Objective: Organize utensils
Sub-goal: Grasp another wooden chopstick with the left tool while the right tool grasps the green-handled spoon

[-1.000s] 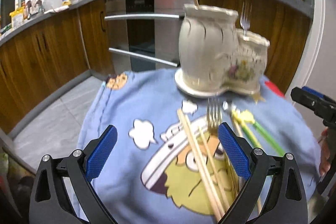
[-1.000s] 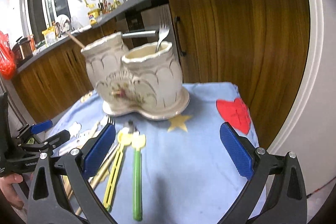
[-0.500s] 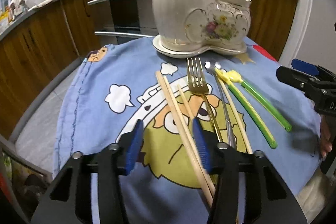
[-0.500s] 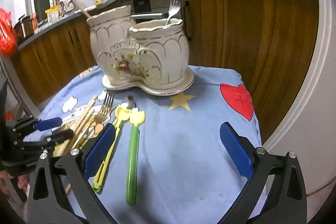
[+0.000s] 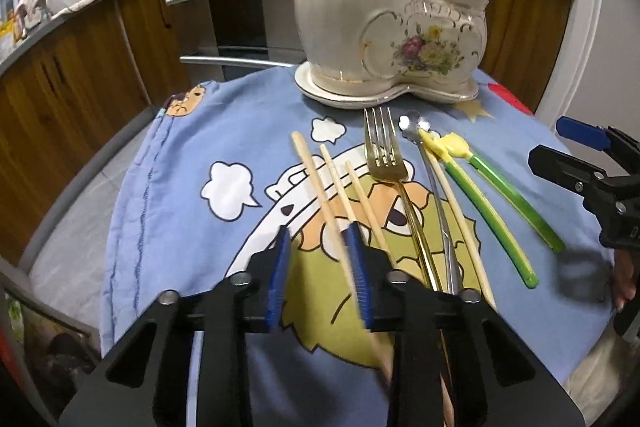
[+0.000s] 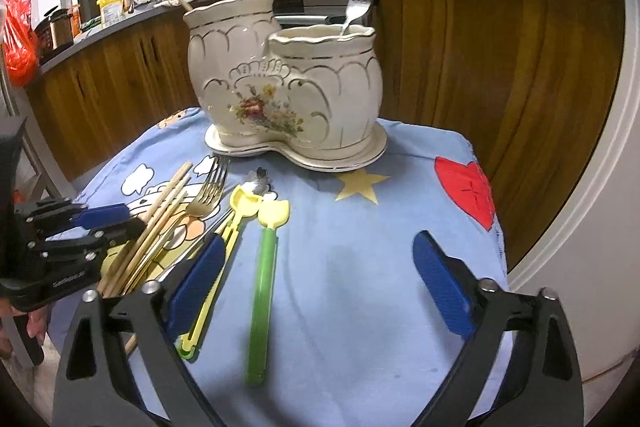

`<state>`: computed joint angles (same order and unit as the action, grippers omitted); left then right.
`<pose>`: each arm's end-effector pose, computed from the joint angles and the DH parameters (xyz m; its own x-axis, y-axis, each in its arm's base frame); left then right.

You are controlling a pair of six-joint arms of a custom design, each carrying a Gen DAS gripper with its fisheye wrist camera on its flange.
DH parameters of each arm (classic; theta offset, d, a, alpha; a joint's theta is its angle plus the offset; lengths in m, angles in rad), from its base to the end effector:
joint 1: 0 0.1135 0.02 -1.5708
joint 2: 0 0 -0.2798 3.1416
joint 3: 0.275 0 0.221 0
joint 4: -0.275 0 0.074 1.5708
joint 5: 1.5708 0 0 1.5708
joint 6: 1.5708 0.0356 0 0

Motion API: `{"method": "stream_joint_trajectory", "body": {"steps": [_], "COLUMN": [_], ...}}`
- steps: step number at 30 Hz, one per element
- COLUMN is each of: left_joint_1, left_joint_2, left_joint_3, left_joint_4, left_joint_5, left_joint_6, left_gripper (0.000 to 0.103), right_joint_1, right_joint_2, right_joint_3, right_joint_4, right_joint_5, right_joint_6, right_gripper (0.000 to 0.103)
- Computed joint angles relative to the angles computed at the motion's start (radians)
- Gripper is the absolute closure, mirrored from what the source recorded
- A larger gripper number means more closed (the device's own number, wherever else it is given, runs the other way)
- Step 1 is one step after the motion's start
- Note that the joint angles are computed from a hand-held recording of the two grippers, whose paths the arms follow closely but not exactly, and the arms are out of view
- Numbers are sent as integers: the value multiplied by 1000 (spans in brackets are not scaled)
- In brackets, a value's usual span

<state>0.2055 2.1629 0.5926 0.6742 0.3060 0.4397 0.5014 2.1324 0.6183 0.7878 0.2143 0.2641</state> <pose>0.2995 0.0515 0.0487 -0.6962 0.2695 -0.6654 0.3160 0.9473 0.0530 0.2863 0.1483 0.0691 -0.6484 -0.0645 -0.7586 -0.1668 0.9842 0.0588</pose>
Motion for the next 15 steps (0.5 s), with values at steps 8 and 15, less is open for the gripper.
{"method": "stream_joint_trajectory", "body": {"steps": [8,15], "left_joint_1": [-11,7], "left_joint_2": [-10,-16], "left_joint_3": [-14,-25], "left_joint_4": [-1,-3], "left_joint_5": [-4,14], "left_joint_6": [49,72], "left_gripper": [95,95], "right_joint_1": [5,24], "right_joint_2": [16,38], "right_joint_3": [73,117], "right_joint_4": [-157,-222], "right_joint_5": [-108,-124], "right_joint_6": [-18,-32], "right_gripper": [53,73]}}
